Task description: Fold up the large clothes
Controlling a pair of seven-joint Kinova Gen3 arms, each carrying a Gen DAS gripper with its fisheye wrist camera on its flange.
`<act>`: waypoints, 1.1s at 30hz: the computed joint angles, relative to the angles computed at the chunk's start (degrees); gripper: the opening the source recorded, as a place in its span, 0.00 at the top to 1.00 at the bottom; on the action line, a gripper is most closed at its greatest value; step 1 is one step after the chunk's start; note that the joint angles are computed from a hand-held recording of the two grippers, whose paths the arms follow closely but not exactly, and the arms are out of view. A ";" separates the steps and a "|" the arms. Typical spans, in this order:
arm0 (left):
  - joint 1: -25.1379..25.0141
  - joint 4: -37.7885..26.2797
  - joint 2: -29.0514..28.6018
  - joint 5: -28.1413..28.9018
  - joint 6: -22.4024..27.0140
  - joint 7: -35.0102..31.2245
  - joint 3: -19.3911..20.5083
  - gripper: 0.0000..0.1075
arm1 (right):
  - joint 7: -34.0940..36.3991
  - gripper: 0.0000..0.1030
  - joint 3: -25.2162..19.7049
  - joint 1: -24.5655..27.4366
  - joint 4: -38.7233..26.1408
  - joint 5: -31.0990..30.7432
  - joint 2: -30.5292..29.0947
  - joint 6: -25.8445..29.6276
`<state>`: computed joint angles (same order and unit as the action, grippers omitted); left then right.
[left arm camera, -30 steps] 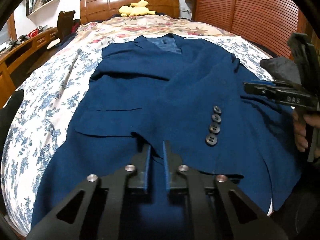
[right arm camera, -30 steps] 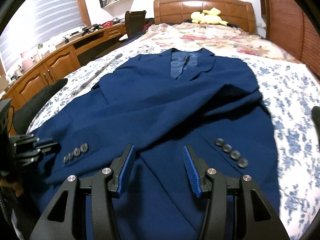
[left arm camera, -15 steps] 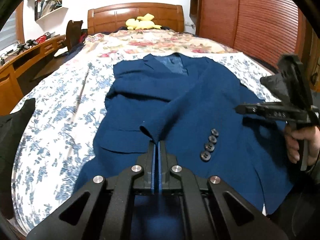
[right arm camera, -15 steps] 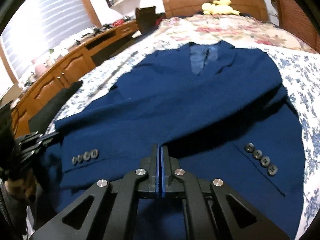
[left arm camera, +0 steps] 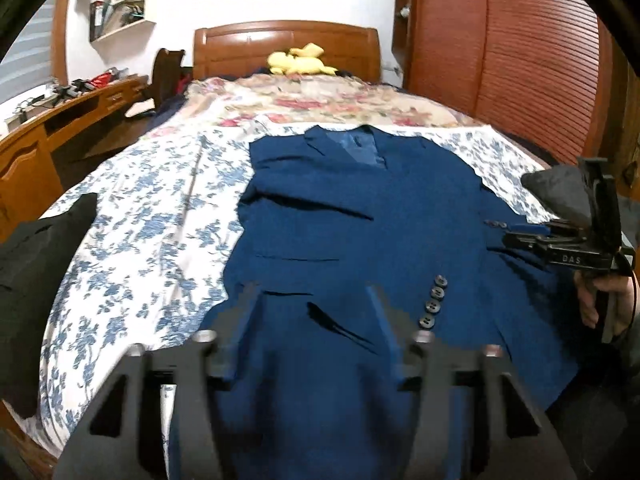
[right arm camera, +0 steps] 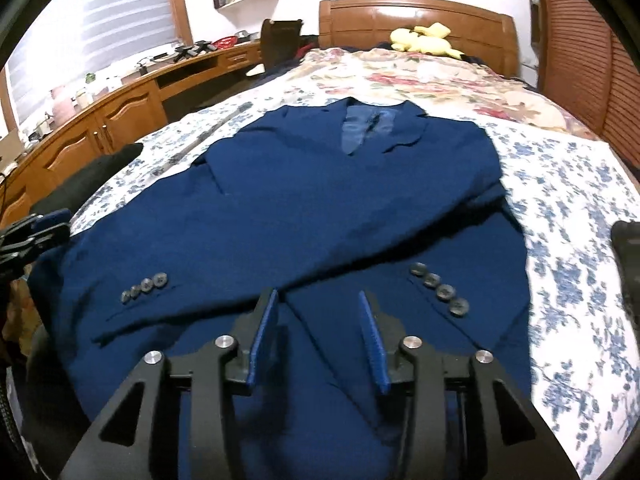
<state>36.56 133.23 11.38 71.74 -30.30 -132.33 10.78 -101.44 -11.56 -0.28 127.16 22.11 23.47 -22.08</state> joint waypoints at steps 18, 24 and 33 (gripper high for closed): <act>0.17 3.20 -0.45 4.42 -3.53 0.91 0.94 0.27 | 8.90 0.57 6.05 -8.38 1.75 -13.81 -1.66 3.82; -1.23 5.35 -1.68 1.13 -1.59 4.20 0.62 0.27 | 8.65 0.56 3.69 -5.39 1.24 -11.93 -0.80 3.98; -2.33 10.01 -3.98 -2.59 -0.61 7.91 0.12 0.28 | 6.09 0.56 1.76 1.15 9.11 -5.87 -7.68 2.75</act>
